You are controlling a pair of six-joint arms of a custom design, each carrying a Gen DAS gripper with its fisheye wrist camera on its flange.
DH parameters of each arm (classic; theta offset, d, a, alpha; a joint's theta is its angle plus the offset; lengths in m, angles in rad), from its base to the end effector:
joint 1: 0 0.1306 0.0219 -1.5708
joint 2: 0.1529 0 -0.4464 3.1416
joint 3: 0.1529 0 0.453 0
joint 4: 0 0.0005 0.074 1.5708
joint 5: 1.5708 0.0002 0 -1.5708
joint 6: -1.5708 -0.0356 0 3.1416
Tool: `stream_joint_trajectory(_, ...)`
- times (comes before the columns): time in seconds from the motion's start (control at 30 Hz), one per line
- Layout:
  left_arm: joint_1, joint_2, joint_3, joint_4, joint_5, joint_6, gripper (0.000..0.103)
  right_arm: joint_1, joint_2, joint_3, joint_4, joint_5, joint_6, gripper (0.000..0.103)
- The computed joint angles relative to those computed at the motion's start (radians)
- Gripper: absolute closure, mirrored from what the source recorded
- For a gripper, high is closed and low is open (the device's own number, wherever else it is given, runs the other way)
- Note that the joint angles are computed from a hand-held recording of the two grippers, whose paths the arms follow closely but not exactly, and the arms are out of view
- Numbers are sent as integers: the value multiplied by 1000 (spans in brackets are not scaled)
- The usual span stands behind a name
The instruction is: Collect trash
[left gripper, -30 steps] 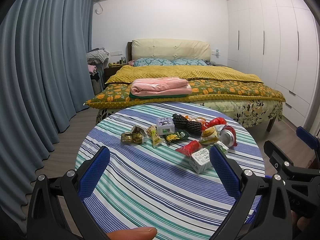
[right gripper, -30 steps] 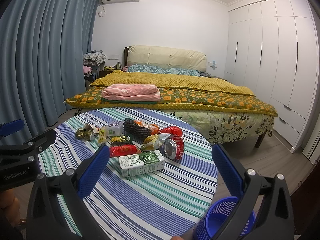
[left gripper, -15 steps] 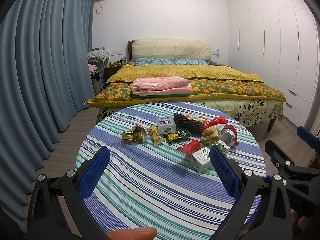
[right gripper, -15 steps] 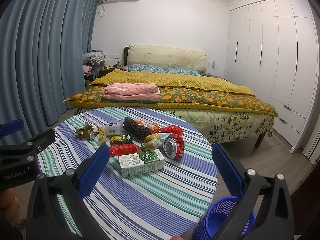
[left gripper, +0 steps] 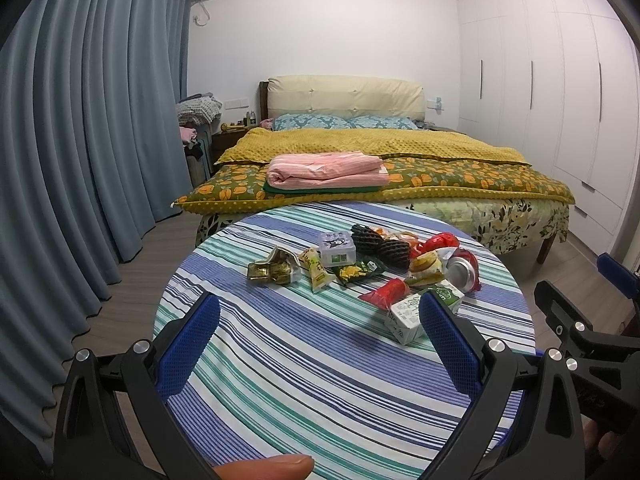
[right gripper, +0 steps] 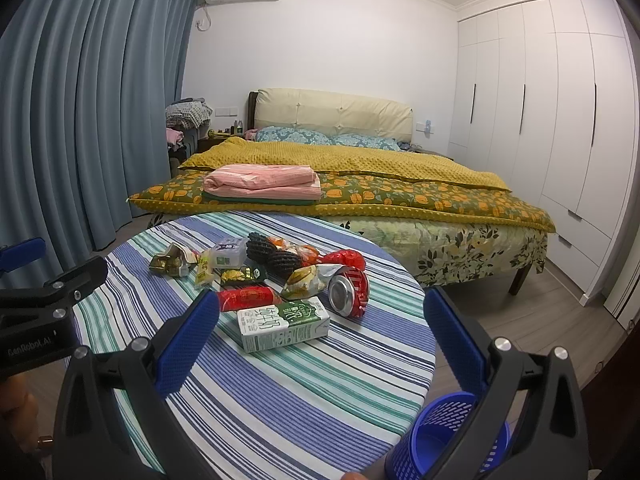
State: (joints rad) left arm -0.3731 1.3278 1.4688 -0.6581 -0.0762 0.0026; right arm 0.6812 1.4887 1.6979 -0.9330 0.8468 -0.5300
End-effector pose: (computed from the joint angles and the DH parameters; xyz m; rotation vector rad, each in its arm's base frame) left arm 0.4900 -0.1894 0.5845 0.3393 2.0619 -0.1487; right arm 0.4596 0.3376 0.6052 0.2530 2.0165 -0.2269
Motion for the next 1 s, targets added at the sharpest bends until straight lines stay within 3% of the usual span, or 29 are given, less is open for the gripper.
stream_joint_trajectory(0.37,19,17,1,15,17,-15,4,1,0,1,-7,1,-3,5)
stream_joint_trajectory(0.53,38,30,8,7,66,-13,4,4,-7,-15,-12,7,-19,5)
stream_joint_trajectory(0.7,45,50,10,-12,43,-31,4,-10,4,-36,-7,-4,-27,5)
stream_joint_trajectory(1.0,90,110,19,-56,77,-19,4,-54,54,-43,-85,-61,-105,5)
